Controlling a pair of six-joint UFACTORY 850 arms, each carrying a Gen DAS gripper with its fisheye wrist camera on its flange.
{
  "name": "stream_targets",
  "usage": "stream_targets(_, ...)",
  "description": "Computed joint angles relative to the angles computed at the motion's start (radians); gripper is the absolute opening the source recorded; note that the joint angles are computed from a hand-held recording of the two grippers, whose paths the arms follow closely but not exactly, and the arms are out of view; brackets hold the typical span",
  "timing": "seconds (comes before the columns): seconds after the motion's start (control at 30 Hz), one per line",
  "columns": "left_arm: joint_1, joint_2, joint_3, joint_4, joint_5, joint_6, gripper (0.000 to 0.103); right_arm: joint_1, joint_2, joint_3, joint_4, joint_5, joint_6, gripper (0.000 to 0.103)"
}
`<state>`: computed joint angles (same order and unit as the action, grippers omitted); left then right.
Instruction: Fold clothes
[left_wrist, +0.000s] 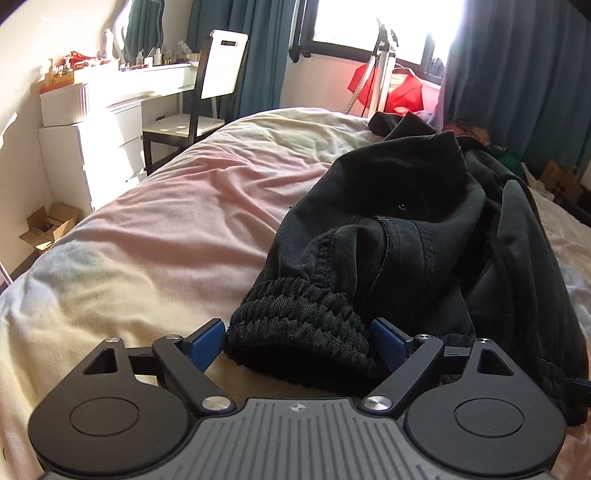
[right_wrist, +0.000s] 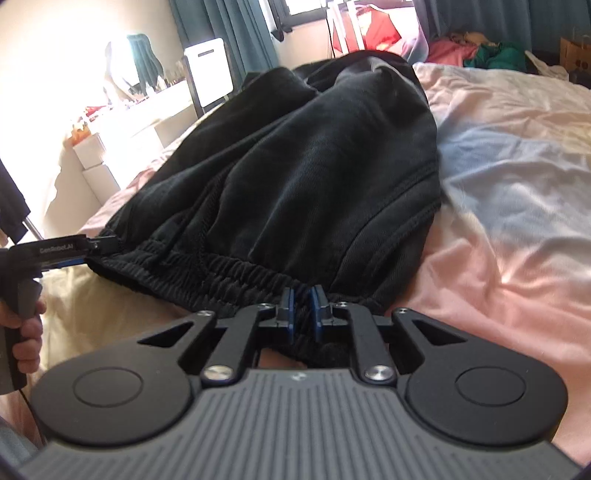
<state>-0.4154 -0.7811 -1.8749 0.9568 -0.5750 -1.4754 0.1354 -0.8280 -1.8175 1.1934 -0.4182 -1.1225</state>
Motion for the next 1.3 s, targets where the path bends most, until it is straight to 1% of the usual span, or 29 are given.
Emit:
stream_targets(0.2,0.0,0.01,0.017,-0.014,0.005,-0.032,0.089,-0.005,0.001,0.006,0.01,-0.01,0.012,0.014)
stream_targets(0.23,0.002,0.015,0.023,-0.02,0.015,-0.037,0.089,-0.008,0.001,0.005,0.016,-0.017,0.016,0.014)
stream_targets(0.3,0.014,0.031,0.043,-0.063,0.061,-0.049,0.09,-0.015,0.002,0.005,0.037,-0.037,0.03,0.014)
stream_targets(0.37,0.047,0.053,0.082,-0.216,0.171,-0.008,0.091,-0.031,0.001,0.005,0.088,-0.075,0.042,0.014)
stream_targets(0.47,0.089,0.096,0.175,-0.35,0.361,-0.027,0.095,-0.053,-0.006,-0.001,0.137,-0.136,0.079,0.014)
stream_targets(0.57,0.103,0.11,0.207,-0.336,0.424,-0.103,0.095,-0.068,-0.01,-0.001,0.176,-0.18,0.11,0.014)
stream_targets(0.63,0.101,0.11,0.209,-0.29,0.427,-0.164,0.096,-0.074,-0.012,0.0,0.195,-0.198,0.127,0.014)
stream_targets(0.67,0.1,0.107,0.204,-0.306,0.423,-0.143,0.096,-0.076,-0.013,0.0,0.201,-0.201,0.137,0.014)
stream_targets(0.73,0.097,0.1,0.188,-0.376,0.403,-0.049,0.096,-0.079,-0.014,0.003,0.223,-0.197,0.158,0.015)
stream_targets(0.77,0.095,0.095,0.178,-0.394,0.388,-0.015,0.096,-0.083,-0.014,0.006,0.244,-0.195,0.167,0.019)
stream_targets(0.8,0.092,0.089,0.167,-0.406,0.372,0.015,0.096,-0.086,-0.014,0.009,0.264,-0.193,0.177,0.028)
stream_targets(0.83,0.09,0.084,0.155,-0.421,0.357,0.048,0.096,-0.09,-0.017,0.008,0.281,-0.202,0.194,0.031)
stream_targets(0.87,0.088,0.078,0.145,-0.419,0.341,0.063,0.097,-0.096,-0.024,0.003,0.293,-0.223,0.223,0.032)
stream_targets(0.97,0.078,0.067,0.126,-0.311,0.309,-0.035,0.098,-0.112,-0.049,-0.018,0.308,-0.288,0.314,0.032)
stream_targets(1.03,0.076,0.068,0.129,-0.237,0.308,-0.115,0.098,-0.117,-0.06,-0.027,0.307,-0.312,0.352,0.032)
stream_targets(1.1,0.08,0.072,0.138,-0.171,0.316,-0.2,0.098,-0.119,-0.066,-0.031,0.306,-0.317,0.371,0.03)
stream_targets(1.27,0.083,0.102,0.186,0.129,0.317,-0.574,0.095,-0.121,-0.074,-0.043,0.288,-0.324,0.411,0.029)
stream_targets(1.3,0.088,0.105,0.193,0.148,0.33,-0.603,0.094,-0.12,-0.071,-0.04,0.284,-0.317,0.419,0.029)
